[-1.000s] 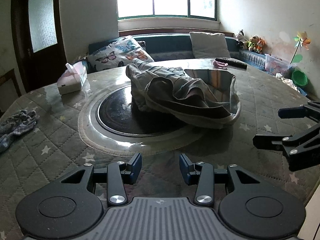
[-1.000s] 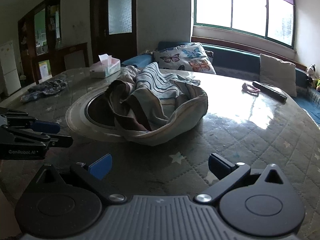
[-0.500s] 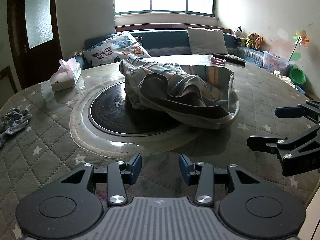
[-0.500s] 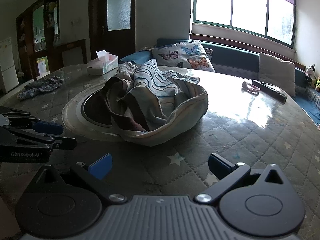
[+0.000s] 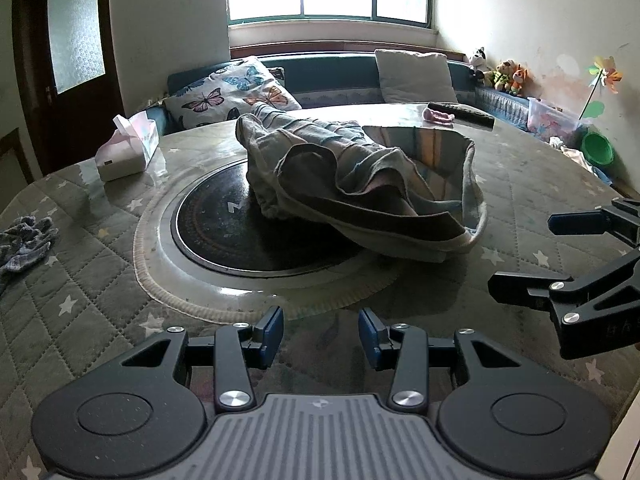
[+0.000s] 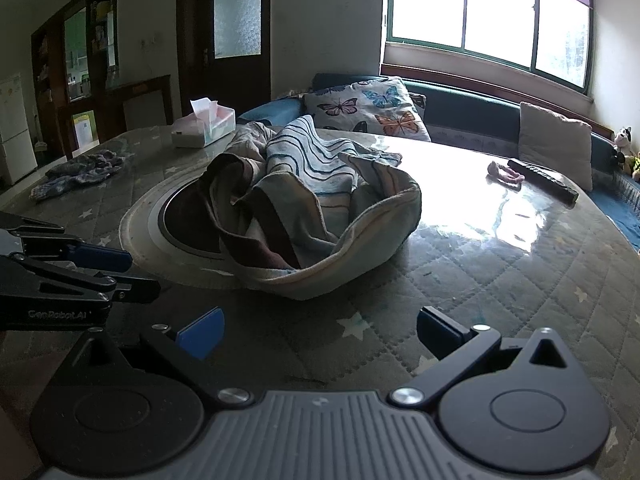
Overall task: Fold clothes
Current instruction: 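Approach the crumpled striped shirt on the tray with both grippers open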
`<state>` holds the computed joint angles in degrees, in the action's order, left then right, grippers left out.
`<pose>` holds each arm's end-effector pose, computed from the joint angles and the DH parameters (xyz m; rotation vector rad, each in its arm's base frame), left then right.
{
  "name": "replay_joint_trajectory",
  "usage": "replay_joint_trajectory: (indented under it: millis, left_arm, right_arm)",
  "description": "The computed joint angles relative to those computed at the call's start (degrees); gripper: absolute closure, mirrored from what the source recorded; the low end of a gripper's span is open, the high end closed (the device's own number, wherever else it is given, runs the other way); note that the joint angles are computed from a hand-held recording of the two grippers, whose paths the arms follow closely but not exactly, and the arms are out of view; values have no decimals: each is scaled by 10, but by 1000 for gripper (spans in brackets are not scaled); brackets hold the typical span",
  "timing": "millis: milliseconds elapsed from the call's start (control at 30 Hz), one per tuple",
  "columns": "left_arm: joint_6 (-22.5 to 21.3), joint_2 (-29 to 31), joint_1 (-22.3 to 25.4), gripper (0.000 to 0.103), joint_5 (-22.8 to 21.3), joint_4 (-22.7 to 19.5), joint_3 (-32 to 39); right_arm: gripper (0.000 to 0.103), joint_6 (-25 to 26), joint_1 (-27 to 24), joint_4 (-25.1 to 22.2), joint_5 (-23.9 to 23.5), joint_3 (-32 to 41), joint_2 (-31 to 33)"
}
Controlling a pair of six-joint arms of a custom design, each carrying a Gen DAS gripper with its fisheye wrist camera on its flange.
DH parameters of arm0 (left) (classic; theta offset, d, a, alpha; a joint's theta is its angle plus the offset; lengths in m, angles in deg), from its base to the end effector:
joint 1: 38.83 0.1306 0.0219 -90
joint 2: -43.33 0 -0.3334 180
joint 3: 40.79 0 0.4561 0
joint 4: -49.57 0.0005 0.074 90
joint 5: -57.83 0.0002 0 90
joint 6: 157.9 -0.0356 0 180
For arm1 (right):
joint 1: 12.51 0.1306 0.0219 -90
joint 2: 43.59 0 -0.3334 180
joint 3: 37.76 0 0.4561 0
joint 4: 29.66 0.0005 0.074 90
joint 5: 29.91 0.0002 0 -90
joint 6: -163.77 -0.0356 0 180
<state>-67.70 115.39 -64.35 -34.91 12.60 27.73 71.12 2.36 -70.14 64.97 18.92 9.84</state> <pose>0.4135 -0.1961 0.3483 0.4759 2.2333 -0.1810 0.3543 0.0904 0.3578 -0.1895 2.2107 0.0742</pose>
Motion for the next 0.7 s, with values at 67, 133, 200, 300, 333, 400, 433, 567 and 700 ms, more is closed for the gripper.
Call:
replay_joint_trajectory:
  millis: [67,133,200,300,333,400,433,567,700]
  left_arm:
    - [1,4,1,59,0,-1,3]
    - [1,7,2,59,1,-1,6]
    - [1,11,2,59,1,-2,10]
    - [0,15,3,59,1,-2,15]
    - [0,17,3,59,1,-3,16]
    - [1,19,4,59,2,-4,19]
    - [0,20,4,59,2,-4,21]
    - [-1,28,4,59,2,-5,28]
    - [-1,36,5,59,2,-4,38]
  right_arm:
    - [0,0,-1,1,0,3,4]
    - [0,1,-2,2,-2,7,9]
    - [0,3,-3,3,-4,10,13]
    - [0,5,-4,5,-7,16,19]
    - [0,5,-5,5,-8,17,21]
    - [0,6,-5,6,-10,21,26]
    - [0,6,-6,6,-10,23,28]
    - [0,8,-8,8,-14,29,34]
    - [0,12,-12,11,-18,36,41]
